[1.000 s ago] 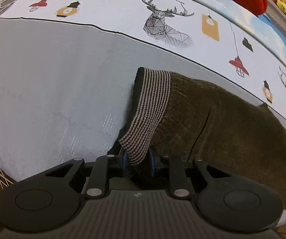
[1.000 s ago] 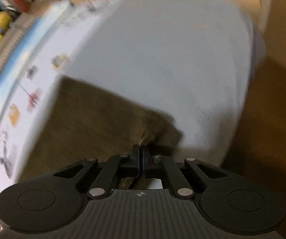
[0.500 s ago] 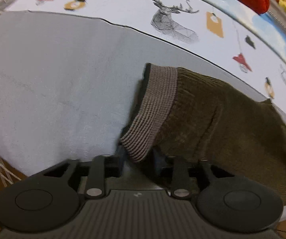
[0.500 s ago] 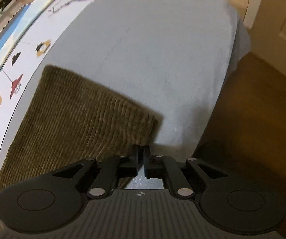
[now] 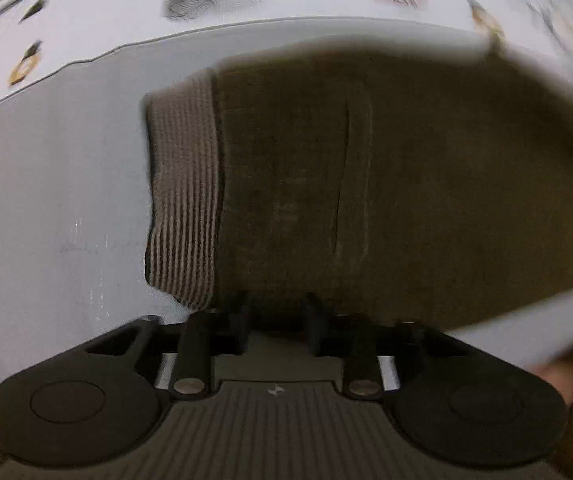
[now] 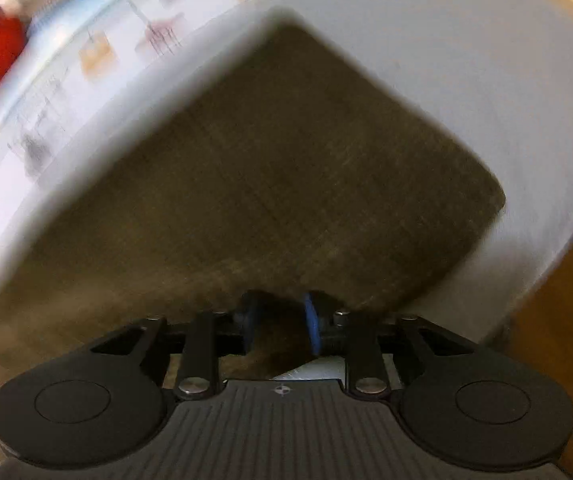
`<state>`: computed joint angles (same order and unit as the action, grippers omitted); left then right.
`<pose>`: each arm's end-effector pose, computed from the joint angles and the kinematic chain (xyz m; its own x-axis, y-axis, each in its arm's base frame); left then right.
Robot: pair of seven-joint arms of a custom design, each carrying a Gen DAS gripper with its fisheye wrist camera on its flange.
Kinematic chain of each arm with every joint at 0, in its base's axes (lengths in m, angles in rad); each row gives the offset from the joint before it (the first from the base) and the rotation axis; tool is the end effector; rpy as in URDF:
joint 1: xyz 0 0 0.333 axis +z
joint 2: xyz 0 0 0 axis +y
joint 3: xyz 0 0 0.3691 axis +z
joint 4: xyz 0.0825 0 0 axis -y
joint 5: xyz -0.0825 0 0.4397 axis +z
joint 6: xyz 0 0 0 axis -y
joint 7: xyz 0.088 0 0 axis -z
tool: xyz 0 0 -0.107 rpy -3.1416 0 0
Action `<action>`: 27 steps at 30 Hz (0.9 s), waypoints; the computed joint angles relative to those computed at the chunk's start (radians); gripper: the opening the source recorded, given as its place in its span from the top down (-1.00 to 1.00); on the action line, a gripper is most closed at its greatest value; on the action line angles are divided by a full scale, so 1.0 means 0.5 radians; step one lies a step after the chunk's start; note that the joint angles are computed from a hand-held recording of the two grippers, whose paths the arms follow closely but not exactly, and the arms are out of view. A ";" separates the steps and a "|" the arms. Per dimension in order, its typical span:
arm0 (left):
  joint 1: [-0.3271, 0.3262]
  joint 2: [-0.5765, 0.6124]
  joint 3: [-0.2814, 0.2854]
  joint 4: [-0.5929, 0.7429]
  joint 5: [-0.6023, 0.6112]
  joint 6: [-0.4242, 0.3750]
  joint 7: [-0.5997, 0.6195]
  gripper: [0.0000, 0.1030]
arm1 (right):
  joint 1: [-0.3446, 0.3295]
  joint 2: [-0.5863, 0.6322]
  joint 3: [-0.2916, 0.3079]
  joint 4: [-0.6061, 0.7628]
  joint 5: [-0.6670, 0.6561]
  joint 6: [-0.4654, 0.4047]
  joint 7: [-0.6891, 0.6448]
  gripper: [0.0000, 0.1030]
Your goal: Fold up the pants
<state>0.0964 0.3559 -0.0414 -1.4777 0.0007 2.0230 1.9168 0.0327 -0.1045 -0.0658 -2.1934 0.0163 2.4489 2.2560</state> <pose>0.7571 0.0465 0.5273 -0.2785 -0.9591 -0.0510 -0.9417 0.2831 -0.1820 0.5861 -0.0203 0.4933 -0.6232 -0.7446 -0.2390 -0.6981 0.6675 -0.2592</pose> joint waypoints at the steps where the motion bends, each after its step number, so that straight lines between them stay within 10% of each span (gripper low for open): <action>1: 0.006 -0.016 -0.007 -0.015 -0.025 0.045 0.010 0.42 | -0.003 0.009 0.002 0.023 -0.019 -0.009 0.013 0.56; 6: 0.112 -0.104 -0.056 -0.116 -0.473 0.518 0.014 0.36 | 0.008 0.012 0.047 0.060 -0.275 0.256 0.146 0.51; 8: 0.084 -0.076 -0.027 -0.092 -0.427 0.584 -0.082 0.36 | 0.038 0.035 0.052 0.077 -0.257 0.457 0.085 0.90; 14: 0.065 -0.068 -0.030 -0.163 -0.313 0.801 -0.037 0.36 | 0.127 0.284 0.113 0.381 -0.310 0.753 -0.110 0.96; 18: -0.015 0.045 0.075 -0.055 0.035 0.500 -0.132 0.37 | 0.171 0.452 0.193 0.613 -0.101 0.792 -0.392 0.92; 27: 0.077 0.016 0.018 -0.121 -0.092 0.569 -0.007 0.34 | 0.277 0.945 0.395 1.351 0.158 0.515 -0.835 1.00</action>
<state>0.1351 0.3641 -0.0323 -1.5384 -0.0452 2.3073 1.9133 0.1710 0.3682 0.1315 -1.5180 0.0953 2.7063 1.8384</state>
